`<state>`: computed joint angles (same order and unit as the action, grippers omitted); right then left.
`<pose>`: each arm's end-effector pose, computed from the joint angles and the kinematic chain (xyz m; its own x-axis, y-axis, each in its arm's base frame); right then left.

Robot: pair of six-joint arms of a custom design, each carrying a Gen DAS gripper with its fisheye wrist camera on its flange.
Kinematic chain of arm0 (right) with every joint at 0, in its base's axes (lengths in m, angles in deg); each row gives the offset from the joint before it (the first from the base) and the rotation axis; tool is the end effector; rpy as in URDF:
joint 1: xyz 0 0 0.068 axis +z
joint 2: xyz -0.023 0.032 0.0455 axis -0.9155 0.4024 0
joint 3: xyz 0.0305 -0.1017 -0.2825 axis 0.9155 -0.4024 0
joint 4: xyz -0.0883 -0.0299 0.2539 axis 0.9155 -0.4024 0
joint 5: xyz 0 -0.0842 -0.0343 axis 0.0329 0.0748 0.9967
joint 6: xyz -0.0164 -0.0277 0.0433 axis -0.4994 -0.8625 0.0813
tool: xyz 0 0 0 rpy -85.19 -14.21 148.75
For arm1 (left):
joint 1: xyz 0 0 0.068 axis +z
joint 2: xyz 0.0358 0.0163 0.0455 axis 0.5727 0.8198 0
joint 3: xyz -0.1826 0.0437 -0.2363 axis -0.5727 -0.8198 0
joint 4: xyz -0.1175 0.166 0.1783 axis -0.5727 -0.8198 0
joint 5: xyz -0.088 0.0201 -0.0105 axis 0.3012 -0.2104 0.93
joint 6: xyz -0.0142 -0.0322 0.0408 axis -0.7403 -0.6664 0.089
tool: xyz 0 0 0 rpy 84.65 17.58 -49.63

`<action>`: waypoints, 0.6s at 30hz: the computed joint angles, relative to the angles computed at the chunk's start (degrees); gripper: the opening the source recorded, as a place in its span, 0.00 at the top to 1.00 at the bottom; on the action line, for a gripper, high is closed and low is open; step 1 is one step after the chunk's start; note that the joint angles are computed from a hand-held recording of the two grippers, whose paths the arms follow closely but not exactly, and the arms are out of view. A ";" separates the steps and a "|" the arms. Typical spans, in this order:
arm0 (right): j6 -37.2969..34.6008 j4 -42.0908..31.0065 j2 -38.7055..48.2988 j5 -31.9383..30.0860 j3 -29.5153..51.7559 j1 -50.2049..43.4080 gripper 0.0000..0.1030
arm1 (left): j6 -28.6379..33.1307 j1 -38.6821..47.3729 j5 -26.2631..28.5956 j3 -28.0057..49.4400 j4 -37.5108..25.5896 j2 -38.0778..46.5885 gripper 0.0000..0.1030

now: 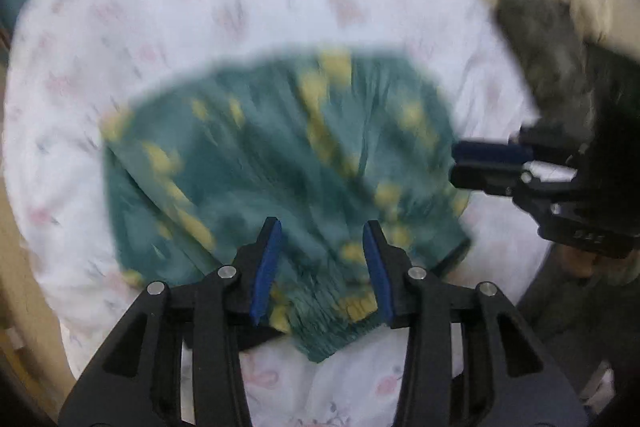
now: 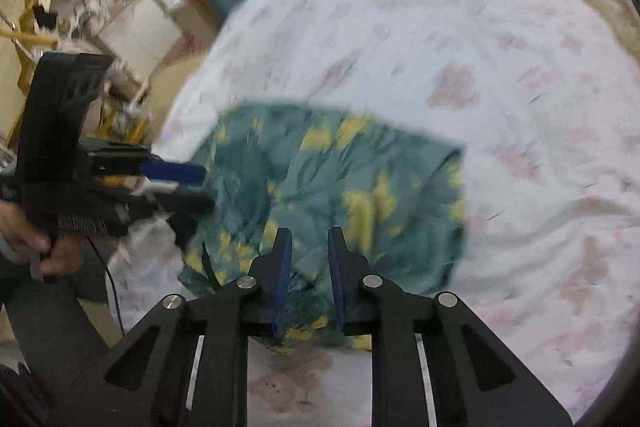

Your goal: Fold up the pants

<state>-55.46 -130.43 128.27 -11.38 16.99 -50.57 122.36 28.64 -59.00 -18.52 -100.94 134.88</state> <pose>0.1423 0.0512 0.2195 -0.9570 0.0656 -0.2826 -0.0546 0.9159 0.3976 0.2133 -0.0340 0.2229 -0.7593 0.6450 -0.0860 0.6376 0.7112 -0.2961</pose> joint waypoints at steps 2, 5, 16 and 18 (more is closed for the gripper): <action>0.24 1.47 5.43 -2.27 -1.64 1.97 0.82 | -1.70 -1.70 -5.16 -4.17 2.46 1.60 0.60; -1.99 -0.41 10.62 -4.12 -2.85 3.33 0.82 | -1.68 2.32 -3.30 -1.24 -1.91 5.42 0.59; -7.39 2.51 13.41 -10.88 2.67 -31.75 0.63 | -17.43 15.42 6.39 16.88 5.84 20.74 0.50; -6.03 6.76 18.09 -11.91 1.72 -32.65 0.64 | -20.82 16.02 8.04 18.15 7.05 24.91 0.50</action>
<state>-61.49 -123.67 146.36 -23.29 18.72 -83.22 101.54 44.66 -50.96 -0.37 -93.90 159.79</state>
